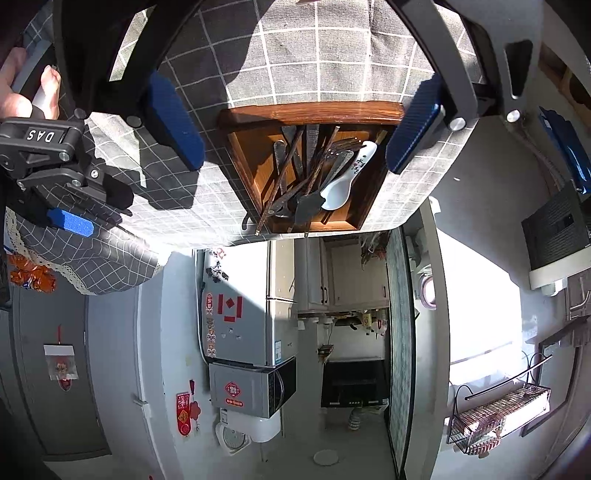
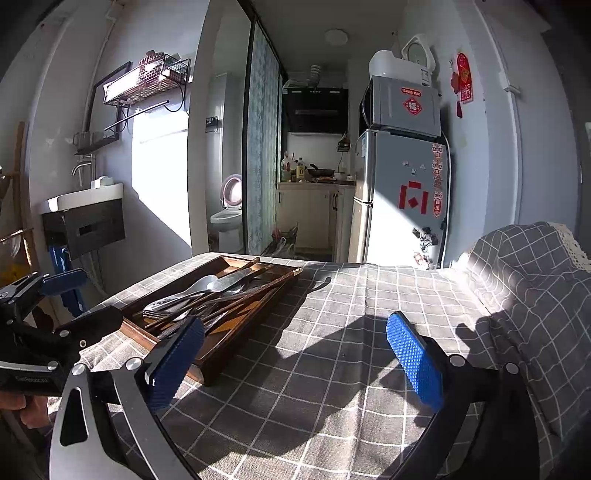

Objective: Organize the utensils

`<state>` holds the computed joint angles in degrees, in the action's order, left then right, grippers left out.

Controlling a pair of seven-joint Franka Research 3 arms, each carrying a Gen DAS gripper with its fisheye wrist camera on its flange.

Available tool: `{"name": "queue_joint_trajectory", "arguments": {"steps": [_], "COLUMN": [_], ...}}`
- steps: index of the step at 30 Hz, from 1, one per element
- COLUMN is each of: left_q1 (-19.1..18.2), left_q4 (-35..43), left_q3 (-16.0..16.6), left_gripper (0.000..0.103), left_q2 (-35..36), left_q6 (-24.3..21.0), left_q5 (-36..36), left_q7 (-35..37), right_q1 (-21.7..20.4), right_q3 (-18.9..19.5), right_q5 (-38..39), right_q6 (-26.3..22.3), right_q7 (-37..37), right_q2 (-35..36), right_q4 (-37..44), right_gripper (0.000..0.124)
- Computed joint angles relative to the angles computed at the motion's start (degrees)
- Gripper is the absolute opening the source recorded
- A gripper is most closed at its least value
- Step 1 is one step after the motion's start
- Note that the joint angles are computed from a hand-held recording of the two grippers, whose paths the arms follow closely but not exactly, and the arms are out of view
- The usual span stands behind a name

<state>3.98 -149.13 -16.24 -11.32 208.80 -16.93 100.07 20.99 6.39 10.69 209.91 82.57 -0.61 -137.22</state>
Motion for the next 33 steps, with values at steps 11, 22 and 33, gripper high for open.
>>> {"name": "queue_joint_trajectory", "arguments": {"steps": [11,22,33], "left_q1": [-0.66,-0.51,-0.73], "left_q4": [-0.59,-0.67,-0.73], "left_q3": [0.16,-0.39,-0.07], "left_gripper": [0.100,0.100,0.100], "left_q2": [0.01,-0.09,-0.18], "left_q6": [1.57,1.65,1.62], "left_q5": [-0.56,-2.26,-2.15], "left_q7": [0.21,1.23,1.08], "right_q1": [0.33,0.37,0.33], "right_q3": [0.33,0.29,0.26], "right_q5": [2.94,2.93,2.77], "right_q6": [0.13,0.07,0.05], "right_q7": [-2.13,-2.07,-1.98], "right_q2": [0.19,0.18,0.18], "right_q4": [0.25,0.27,0.29], "right_gripper": [0.100,0.100,0.100]}}
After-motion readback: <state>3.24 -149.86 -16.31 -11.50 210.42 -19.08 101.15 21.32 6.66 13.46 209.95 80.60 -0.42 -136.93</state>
